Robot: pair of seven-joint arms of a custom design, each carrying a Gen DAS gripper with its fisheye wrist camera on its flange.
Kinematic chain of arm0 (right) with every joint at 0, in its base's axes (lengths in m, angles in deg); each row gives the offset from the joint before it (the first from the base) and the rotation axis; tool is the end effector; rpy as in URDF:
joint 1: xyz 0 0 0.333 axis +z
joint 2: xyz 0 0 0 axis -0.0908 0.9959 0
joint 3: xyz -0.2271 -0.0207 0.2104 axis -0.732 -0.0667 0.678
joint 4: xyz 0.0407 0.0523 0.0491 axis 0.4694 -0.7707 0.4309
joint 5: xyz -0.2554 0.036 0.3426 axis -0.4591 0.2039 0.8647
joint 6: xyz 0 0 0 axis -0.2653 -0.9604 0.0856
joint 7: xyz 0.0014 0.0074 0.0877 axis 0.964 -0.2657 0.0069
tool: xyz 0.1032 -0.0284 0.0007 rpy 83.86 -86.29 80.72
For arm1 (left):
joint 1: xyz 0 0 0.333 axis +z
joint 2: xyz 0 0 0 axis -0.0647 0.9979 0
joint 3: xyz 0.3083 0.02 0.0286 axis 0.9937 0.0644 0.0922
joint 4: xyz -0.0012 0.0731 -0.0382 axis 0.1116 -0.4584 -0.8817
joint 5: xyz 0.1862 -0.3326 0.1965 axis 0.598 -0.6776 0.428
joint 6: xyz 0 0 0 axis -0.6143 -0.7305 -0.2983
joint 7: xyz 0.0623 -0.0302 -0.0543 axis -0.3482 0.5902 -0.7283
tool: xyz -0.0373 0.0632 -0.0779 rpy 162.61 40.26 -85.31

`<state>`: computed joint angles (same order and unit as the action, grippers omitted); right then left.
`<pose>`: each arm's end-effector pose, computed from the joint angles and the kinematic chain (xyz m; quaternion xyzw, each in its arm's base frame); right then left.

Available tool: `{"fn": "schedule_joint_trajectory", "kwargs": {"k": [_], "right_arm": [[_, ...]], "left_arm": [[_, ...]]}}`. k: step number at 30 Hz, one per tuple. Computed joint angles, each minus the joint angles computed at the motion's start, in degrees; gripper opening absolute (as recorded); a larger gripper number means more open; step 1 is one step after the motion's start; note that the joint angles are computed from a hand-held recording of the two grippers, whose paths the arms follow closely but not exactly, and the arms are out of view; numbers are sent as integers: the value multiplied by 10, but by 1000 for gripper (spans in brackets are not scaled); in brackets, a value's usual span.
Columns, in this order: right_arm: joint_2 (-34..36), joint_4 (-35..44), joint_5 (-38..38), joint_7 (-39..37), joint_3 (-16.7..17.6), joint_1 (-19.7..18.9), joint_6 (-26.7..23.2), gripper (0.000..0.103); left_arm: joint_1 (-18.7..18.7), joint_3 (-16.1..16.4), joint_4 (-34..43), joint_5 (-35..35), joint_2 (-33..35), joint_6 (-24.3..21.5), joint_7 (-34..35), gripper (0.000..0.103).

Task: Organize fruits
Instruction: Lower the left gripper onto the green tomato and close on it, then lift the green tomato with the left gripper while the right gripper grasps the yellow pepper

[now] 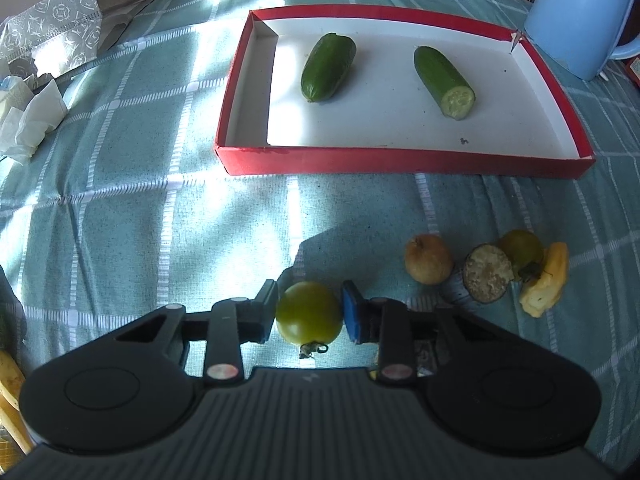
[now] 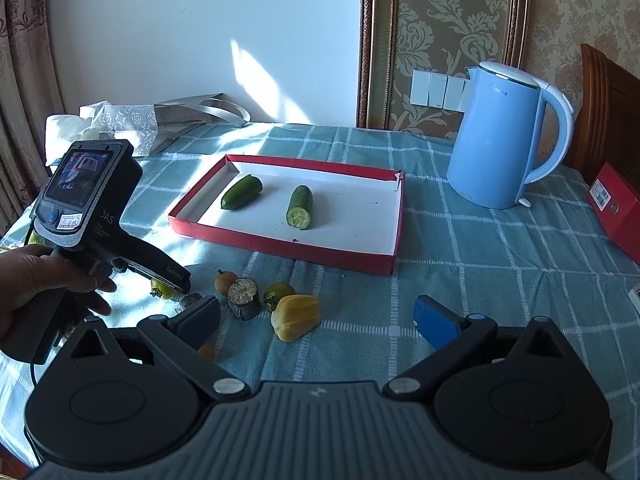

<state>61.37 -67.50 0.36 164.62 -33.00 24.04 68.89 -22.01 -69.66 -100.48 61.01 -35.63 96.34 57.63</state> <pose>0.6121 0.3569 0.5207 -0.5276 0.7466 -0.3274 0.2387 0.7768 -0.3161 0.4540 -0.4461 0.8703 -0.1737 0.1156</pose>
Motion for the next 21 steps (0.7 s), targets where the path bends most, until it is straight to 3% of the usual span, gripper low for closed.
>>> {"fn": "schedule_joint_trajectory", "kwargs": {"k": [12,19,20,21], "right_arm": [[11,2,-9,-21,-5,1,19,103],[29,-8,-41,-36,-13,-4,68,102],[34,-7,-37,-46,-14,-6,78,98],[44,-2,-25,-62,-14,-11,87,87]], "left_arm": [[8,-3,-93,2,-61,85,24,31],[23,-8,-192,-3,-128,161,47,31],[25,-8,-202,-3,-136,166,49,31],[28,-9,-216,-6,-146,172,51,31]]}}
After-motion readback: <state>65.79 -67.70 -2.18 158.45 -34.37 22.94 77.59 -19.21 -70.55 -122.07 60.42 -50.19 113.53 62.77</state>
